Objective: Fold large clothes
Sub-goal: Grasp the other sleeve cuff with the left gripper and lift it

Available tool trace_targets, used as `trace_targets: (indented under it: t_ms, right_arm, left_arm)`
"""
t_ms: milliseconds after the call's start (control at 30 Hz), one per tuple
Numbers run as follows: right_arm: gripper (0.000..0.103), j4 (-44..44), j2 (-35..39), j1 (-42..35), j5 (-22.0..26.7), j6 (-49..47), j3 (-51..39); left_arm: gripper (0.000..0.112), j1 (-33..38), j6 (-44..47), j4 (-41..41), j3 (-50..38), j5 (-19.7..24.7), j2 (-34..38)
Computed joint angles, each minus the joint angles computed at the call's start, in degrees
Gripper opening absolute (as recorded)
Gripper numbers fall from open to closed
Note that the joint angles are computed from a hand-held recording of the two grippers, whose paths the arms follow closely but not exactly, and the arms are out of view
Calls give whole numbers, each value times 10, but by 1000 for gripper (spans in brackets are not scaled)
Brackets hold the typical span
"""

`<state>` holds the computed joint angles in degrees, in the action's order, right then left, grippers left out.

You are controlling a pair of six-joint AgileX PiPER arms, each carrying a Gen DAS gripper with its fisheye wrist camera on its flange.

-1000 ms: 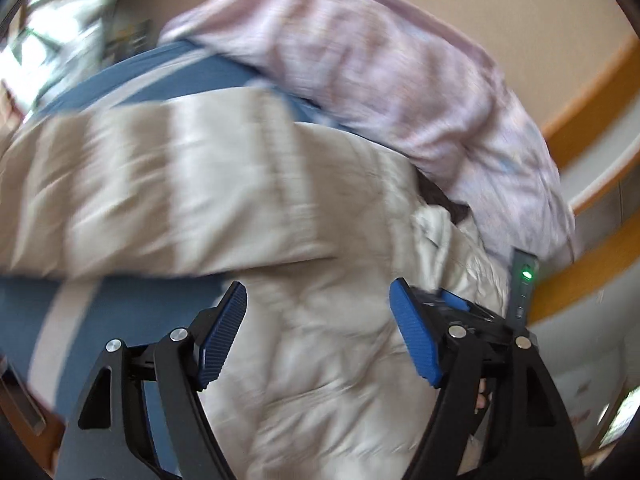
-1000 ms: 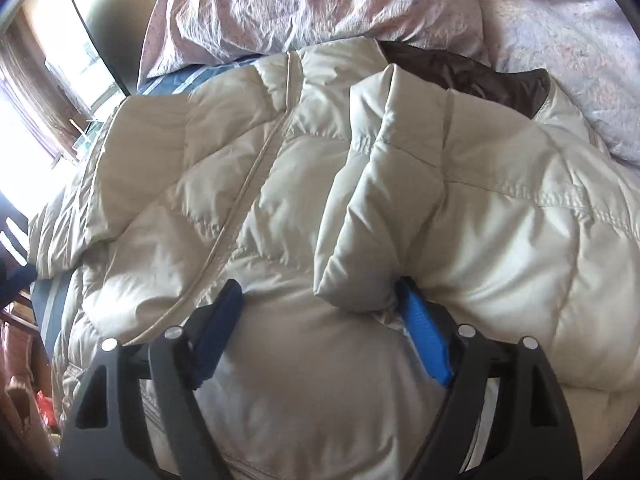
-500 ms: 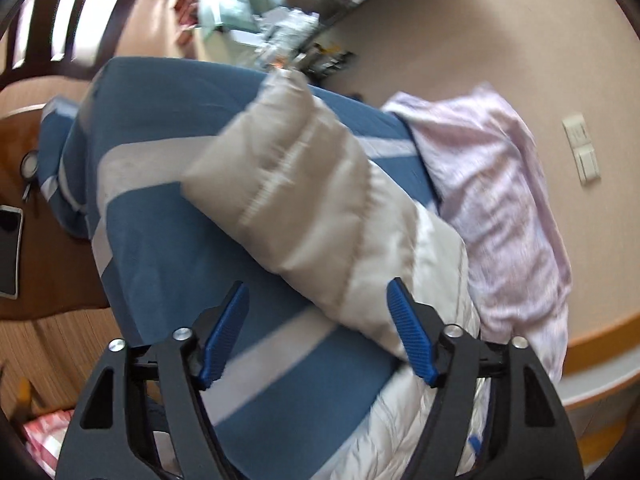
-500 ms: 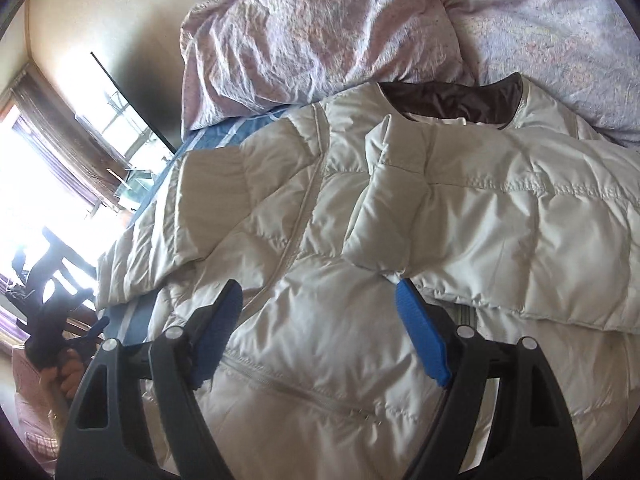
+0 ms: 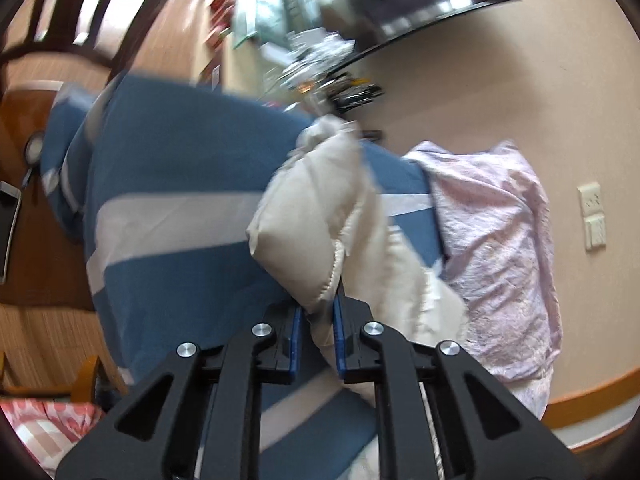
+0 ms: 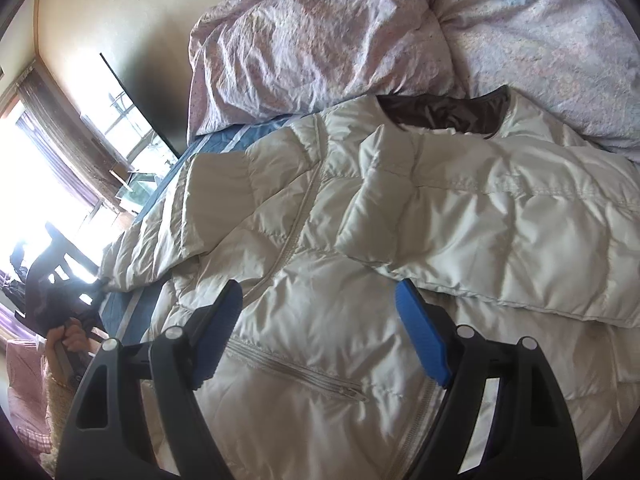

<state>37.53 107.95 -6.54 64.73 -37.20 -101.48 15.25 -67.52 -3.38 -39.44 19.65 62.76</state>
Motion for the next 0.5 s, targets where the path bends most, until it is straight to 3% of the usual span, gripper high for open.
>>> trace_targets:
  t_ms: [67, 267, 500]
  right_arm:
    - [79, 10, -4, -14, 0, -7, -2]
    - [79, 54, -9, -62, 5, -34, -9]
    - [79, 80, 4, -112, 13, -35, -39]
  left_arm:
    - [11, -31, -60, 84, -44, 20, -2]
    - [10, -145, -119, 221, -204, 60, 43]
    - [10, -292, -48, 234, -417, 75, 175]
